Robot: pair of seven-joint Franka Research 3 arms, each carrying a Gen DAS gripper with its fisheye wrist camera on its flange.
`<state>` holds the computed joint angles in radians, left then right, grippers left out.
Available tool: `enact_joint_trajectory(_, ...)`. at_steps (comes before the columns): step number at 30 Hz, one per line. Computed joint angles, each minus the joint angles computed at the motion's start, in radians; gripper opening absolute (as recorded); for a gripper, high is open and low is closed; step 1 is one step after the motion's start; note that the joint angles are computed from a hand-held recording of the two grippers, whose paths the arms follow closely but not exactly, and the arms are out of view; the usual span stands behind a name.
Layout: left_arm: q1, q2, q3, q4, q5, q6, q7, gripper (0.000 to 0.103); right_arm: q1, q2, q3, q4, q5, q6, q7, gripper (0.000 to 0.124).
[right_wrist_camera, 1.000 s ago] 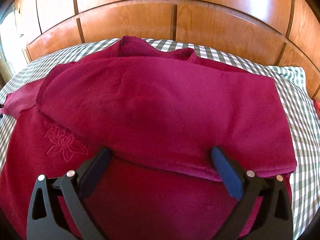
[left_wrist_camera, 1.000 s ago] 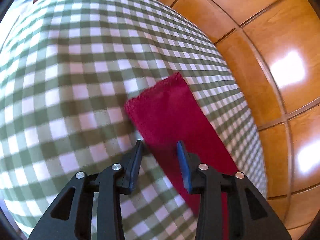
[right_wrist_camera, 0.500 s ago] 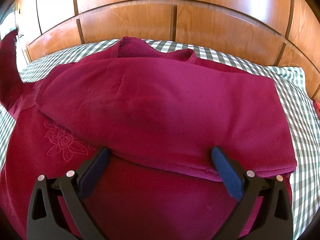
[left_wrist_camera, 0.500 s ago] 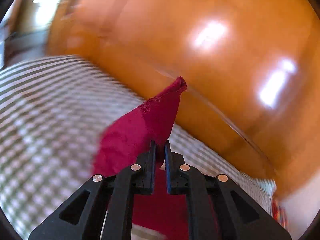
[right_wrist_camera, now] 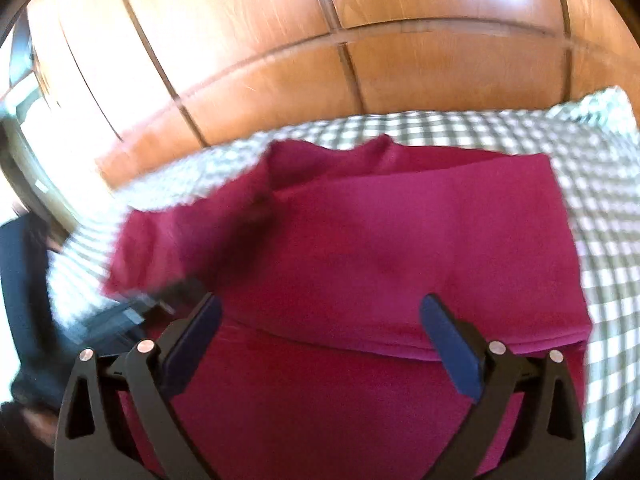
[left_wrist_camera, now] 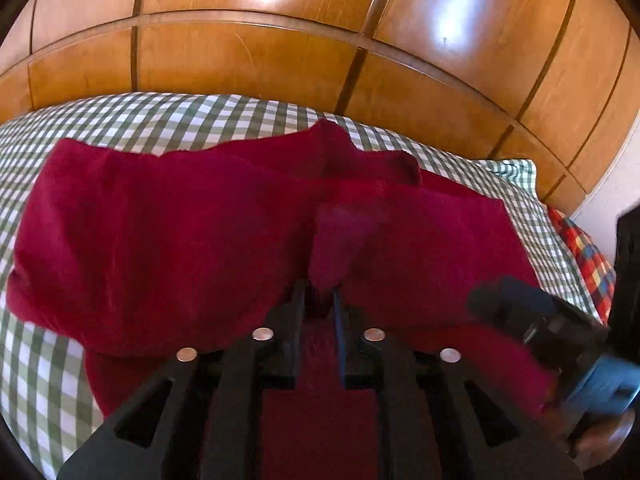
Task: Fold small clothes
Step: 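Grasp the sweater side edge with the right gripper and fold it toward the center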
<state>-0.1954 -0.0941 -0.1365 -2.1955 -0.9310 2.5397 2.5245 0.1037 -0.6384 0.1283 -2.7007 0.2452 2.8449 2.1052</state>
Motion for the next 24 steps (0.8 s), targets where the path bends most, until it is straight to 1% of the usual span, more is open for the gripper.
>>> enact_joint_trajectory(2,0.006,-0.006,0.011,-0.003,-0.026,-0.025,0.022,0.024,0.107,0.031,-0.101,0.014,0.088,0.033,-0.069,0.082)
enact_joint_trajectory(3,0.009,-0.020,0.013,-0.017,-0.034,-0.022,0.032,0.028,0.167,0.054,-0.154,0.026,0.146,0.051,-0.110,0.077)
enact_joint_trajectory(5,0.013,-0.047,0.025,-0.038,-0.046,-0.027,0.059,0.029,0.279,0.104,-0.249,0.061,0.269,0.061,-0.198,0.073)
enact_joint_trajectory(6,0.014,-0.060,0.033,-0.049,-0.049,-0.038,0.070,0.029,0.305,0.142,-0.267,0.087,0.316,0.054,-0.222,0.072)
enact_joint_trajectory(7,0.016,-0.073,0.040,-0.062,-0.054,-0.043,0.079,0.029,0.296,0.167,-0.257,0.104,0.322,0.043,-0.218,0.072)
enact_joint_trajectory(9,0.018,-0.095,0.053,-0.087,-0.056,-0.046,0.094,0.029,0.279,0.226,-0.238,0.143,0.348,0.024,-0.225,0.065)
enact_joint_trajectory(10,0.019,-0.106,0.060,-0.104,-0.057,-0.040,0.107,0.029,0.246,0.242,-0.211,0.156,0.334,0.015,-0.214,0.063)
enact_joint_trajectory(11,0.020,-0.115,0.064,-0.119,-0.055,-0.028,0.113,0.029,0.219,0.258,-0.183,0.170,0.319,0.012,-0.206,0.056)
enact_joint_trajectory(12,0.022,-0.120,0.067,-0.131,-0.044,-0.018,0.106,0.029,0.208,0.270,-0.170,0.183,0.320,0.008,-0.215,0.049)
enact_joint_trajectory(13,0.022,-0.121,0.074,-0.136,-0.042,-0.020,0.102,0.029,0.198,0.285,-0.160,0.202,0.317,-0.005,-0.223,0.046)
enact_joint_trajectory(14,0.026,-0.119,0.082,-0.141,-0.039,-0.026,0.090,0.029,0.184,0.303,-0.147,0.222,0.305,-0.021,-0.224,0.038)
enact_joint_trajectory(15,0.031,-0.117,0.085,-0.147,-0.034,-0.021,0.071,0.029,0.150,0.323,-0.117,0.251,0.250,-0.055,-0.198,0.023)
enact_joint_trajectory(16,0.034,-0.111,0.088,-0.148,-0.035,-0.018,0.061,0.029,0.122,0.333,-0.093,0.269,0.201,-0.080,-0.173,0.012)
enact_joint_trajectory(17,0.038,-0.107,0.094,-0.149,-0.036,-0.022,0.051,0.029,0.092,0.331,-0.064,0.284,0.137,-0.096,-0.135,0.007)
enact_joint_trajectory(18,0.044,-0.102,0.099,-0.147,-0.039,-0.029,0.040,0.029,0.079,0.315,-0.050,0.286,0.100,-0.083,-0.121,0.007)
enact_joint_trajectory(20,0.056,-0.096,0.108,-0.140,-0.052,-0.053,0.033,0.029,0.071,0.272,-0.049,0.286,0.074,-0.064,-0.119,0.007)
enact_joint_trajectory(24,0.076,-0.082,0.102,-0.120,-0.055,-0.068,0.001,0.029,0.035,0.137,-0.065,0.248,0.055,-0.045,-0.109,0.007)
